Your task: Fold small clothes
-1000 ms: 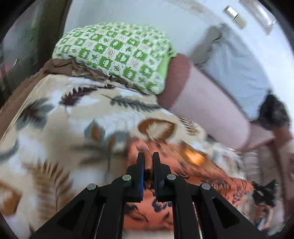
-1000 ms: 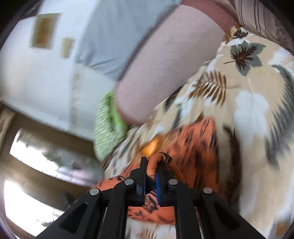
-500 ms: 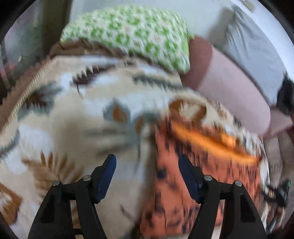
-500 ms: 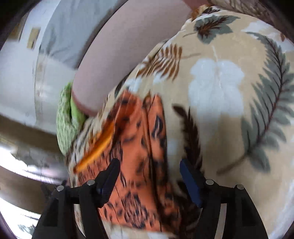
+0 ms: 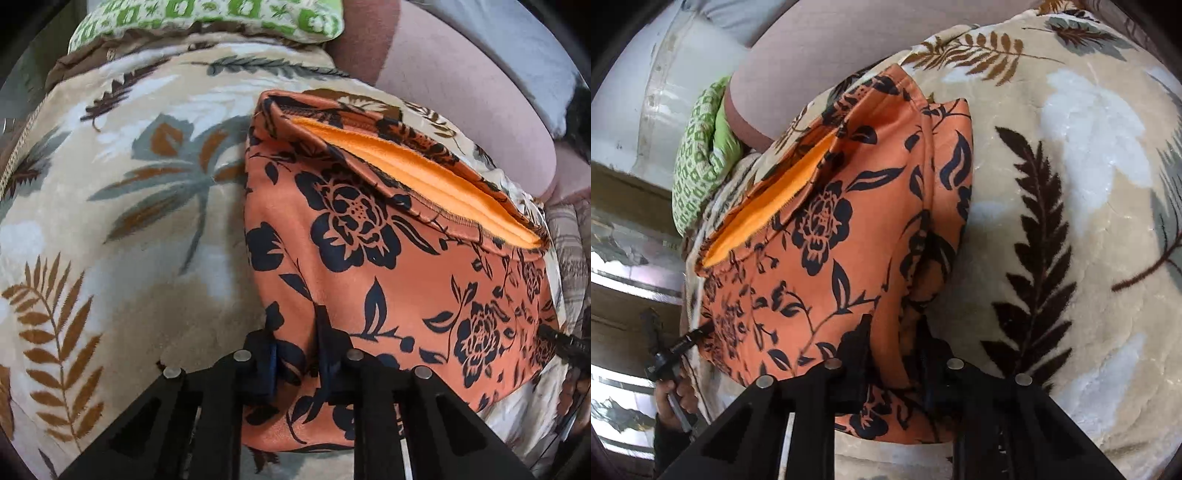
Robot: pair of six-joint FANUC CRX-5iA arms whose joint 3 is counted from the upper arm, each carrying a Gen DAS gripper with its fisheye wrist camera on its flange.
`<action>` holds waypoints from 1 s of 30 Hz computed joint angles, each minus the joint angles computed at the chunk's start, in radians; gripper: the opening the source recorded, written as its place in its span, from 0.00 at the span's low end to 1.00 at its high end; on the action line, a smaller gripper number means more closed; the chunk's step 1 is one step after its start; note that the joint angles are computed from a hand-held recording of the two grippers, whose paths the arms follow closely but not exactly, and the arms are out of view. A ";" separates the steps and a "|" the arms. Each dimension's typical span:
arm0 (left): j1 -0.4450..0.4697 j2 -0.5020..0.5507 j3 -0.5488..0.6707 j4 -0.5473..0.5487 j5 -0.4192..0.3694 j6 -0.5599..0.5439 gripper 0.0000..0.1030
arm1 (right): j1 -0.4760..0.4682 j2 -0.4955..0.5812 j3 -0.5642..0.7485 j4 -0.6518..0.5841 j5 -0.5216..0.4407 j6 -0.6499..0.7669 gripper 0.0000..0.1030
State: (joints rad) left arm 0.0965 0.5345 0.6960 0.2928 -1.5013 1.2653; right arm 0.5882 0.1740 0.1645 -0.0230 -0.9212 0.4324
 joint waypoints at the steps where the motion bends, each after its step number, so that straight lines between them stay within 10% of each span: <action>1: 0.003 0.015 0.029 0.005 -0.017 0.013 0.16 | 0.006 -0.018 -0.016 0.008 0.023 -0.018 0.20; 9: 0.054 -0.121 -0.022 0.114 0.023 -0.099 0.15 | 0.097 -0.174 -0.066 0.137 0.050 -0.110 0.18; 14: 0.155 -0.344 -0.329 0.166 0.027 -0.223 0.16 | 0.275 -0.372 -0.307 0.245 0.079 -0.343 0.19; 21: 0.212 -0.413 -0.530 0.041 0.035 -0.208 0.33 | 0.412 -0.448 -0.508 0.304 0.020 -0.620 0.58; 30: 0.228 -0.566 -0.627 0.154 0.183 -0.264 0.58 | 0.435 -0.400 -0.397 0.440 -0.114 -0.552 0.62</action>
State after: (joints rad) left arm 0.3242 -0.0315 0.0685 0.4472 -1.3183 1.0016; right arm 1.0236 -0.2263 -0.2329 0.4173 -1.0348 -0.1195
